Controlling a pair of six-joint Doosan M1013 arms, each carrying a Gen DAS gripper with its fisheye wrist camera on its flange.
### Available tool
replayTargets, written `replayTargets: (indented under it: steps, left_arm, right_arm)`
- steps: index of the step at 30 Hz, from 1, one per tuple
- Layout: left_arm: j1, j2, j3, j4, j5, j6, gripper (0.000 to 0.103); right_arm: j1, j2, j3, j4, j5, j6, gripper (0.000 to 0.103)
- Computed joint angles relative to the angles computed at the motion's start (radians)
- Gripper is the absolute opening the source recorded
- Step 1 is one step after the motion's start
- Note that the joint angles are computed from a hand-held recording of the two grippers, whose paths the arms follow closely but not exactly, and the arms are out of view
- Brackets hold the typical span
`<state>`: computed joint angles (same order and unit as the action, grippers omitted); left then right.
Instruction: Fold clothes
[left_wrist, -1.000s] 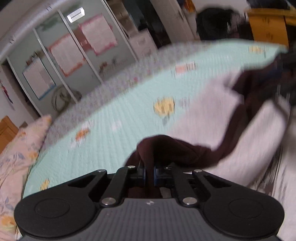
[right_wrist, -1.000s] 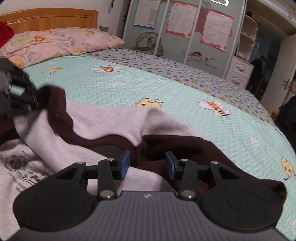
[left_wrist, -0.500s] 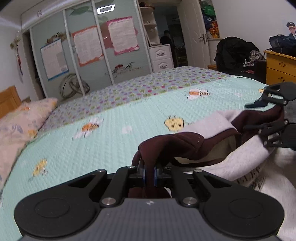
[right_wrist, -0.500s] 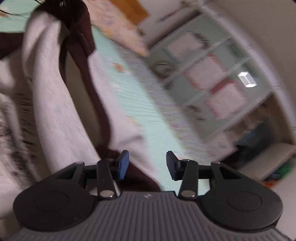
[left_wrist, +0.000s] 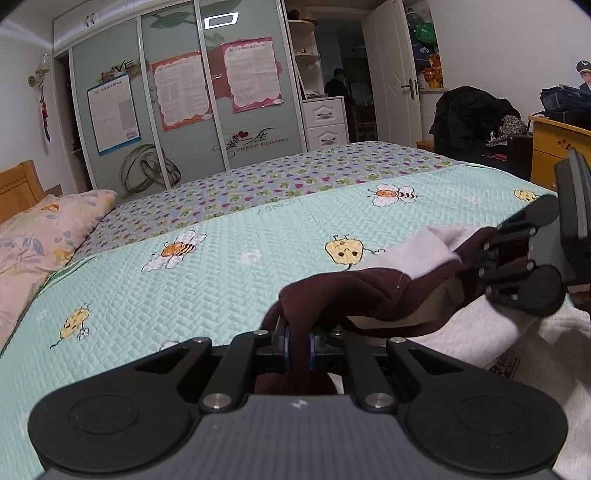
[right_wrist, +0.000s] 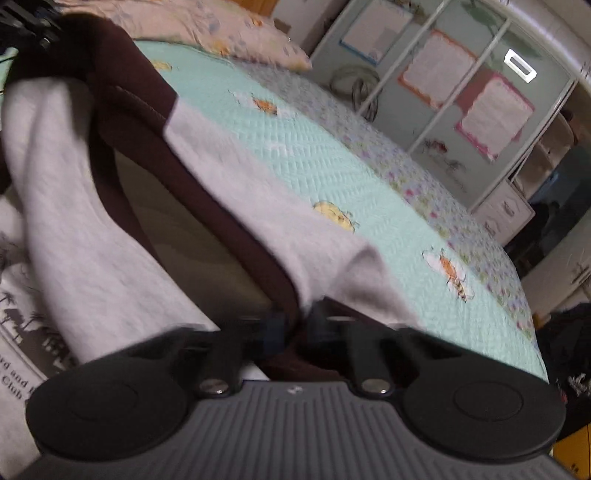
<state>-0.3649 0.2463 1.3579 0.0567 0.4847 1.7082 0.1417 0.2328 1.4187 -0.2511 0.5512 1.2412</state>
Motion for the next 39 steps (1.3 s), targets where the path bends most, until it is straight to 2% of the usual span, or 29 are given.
replayTargets:
  steps: [5, 7, 8, 9, 10, 11, 12, 13, 14, 15, 16, 19, 21, 23, 24, 26, 28, 30, 32, 34, 37, 39]
  left_arm:
    - [0.005, 0.047, -0.089, -0.012, -0.018, 0.047, 0.010]
    - [0.002, 0.099, -0.168, 0.067, -0.018, -0.009, 0.012]
    - [-0.003, 0.140, -0.224, 0.158, -0.011, -0.095, 0.015]
    - [-0.012, 0.189, -0.290, 0.289, 0.018, -0.218, 0.022]
    - [-0.018, 0.257, -0.388, 0.389, 0.095, -0.298, 0.028]
    - [-0.023, 0.318, -0.478, 0.436, 0.189, -0.329, 0.029]
    - [-0.023, 0.364, -0.550, 0.431, 0.271, -0.333, 0.029]
    - [-0.018, 0.388, -0.589, 0.393, 0.321, -0.321, 0.029]
    - [-0.010, 0.388, -0.586, 0.347, 0.331, -0.307, 0.029]
    - [0.001, 0.371, -0.554, 0.284, 0.311, -0.273, 0.030]
    - [0.011, 0.354, -0.520, 0.225, 0.291, -0.242, 0.035]
    - [0.031, 0.287, -0.398, 0.198, 0.239, -0.288, 0.050]
    - [0.043, 0.231, -0.311, 0.200, 0.202, -0.340, 0.050]
    - [0.056, 0.170, -0.221, 0.205, 0.156, -0.387, 0.053]
    - [0.062, 0.139, -0.177, 0.212, 0.136, -0.410, 0.056]
    - [0.055, 0.070, -0.081, 0.282, 0.125, -0.449, 0.067]
    - [0.040, 0.018, -0.006, 0.373, 0.147, -0.467, 0.070]
    - [0.018, -0.032, 0.070, 0.446, 0.182, -0.458, 0.072]
    - [-0.004, -0.075, 0.132, 0.502, 0.219, -0.465, 0.072]
    - [-0.025, -0.115, 0.180, 0.533, 0.246, -0.491, 0.072]
    - [-0.043, -0.168, 0.225, 0.523, 0.269, -0.565, 0.075]
    - [-0.048, -0.189, 0.234, 0.512, 0.272, -0.601, 0.076]
  right_arm:
    - [0.008, 0.001, -0.021, -0.316, -0.148, 0.373, 0.007]
    - [0.008, 0.033, -0.068, -0.503, -0.181, 0.563, 0.007]
    - [0.005, 0.062, -0.108, -0.573, -0.183, 0.632, 0.007]
    - [0.003, 0.103, -0.168, -0.600, -0.157, 0.672, 0.009]
    - [0.000, 0.155, -0.245, -0.575, -0.111, 0.660, 0.017]
    - [-0.006, 0.211, -0.331, -0.499, -0.050, 0.596, 0.025]
    - [-0.015, 0.261, -0.420, -0.371, 0.028, 0.485, 0.038]
    - [-0.026, 0.298, -0.487, -0.264, 0.089, 0.424, 0.050]
    - [-0.035, 0.324, -0.535, -0.177, 0.148, 0.395, 0.052]
    - [-0.047, 0.327, -0.548, -0.080, 0.195, 0.371, 0.056]
    - [-0.066, 0.315, -0.530, 0.040, 0.209, 0.346, 0.060]
    - [-0.130, 0.223, -0.368, 0.389, 0.157, 0.265, 0.060]
    - [-0.164, 0.161, -0.268, 0.482, 0.084, 0.326, 0.059]
    - [-0.181, 0.075, -0.141, 0.447, -0.036, 0.423, 0.059]
    - [-0.183, 0.027, -0.073, 0.356, -0.095, 0.508, 0.060]
    - [-0.187, -0.065, 0.044, 0.095, -0.134, 0.685, 0.060]
    - [-0.188, -0.148, 0.139, -0.167, -0.103, 0.815, 0.072]
    - [-0.178, -0.213, 0.209, -0.355, 0.005, 0.997, 0.079]
    - [-0.179, -0.258, 0.269, -0.334, 0.076, 1.083, 0.079]
    - [-0.192, -0.304, 0.312, -0.182, 0.118, 1.046, 0.079]
    - [-0.162, -0.345, 0.366, -0.112, 0.128, 1.037, 0.079]
    - [-0.131, -0.343, 0.372, -0.067, 0.131, 1.034, 0.079]
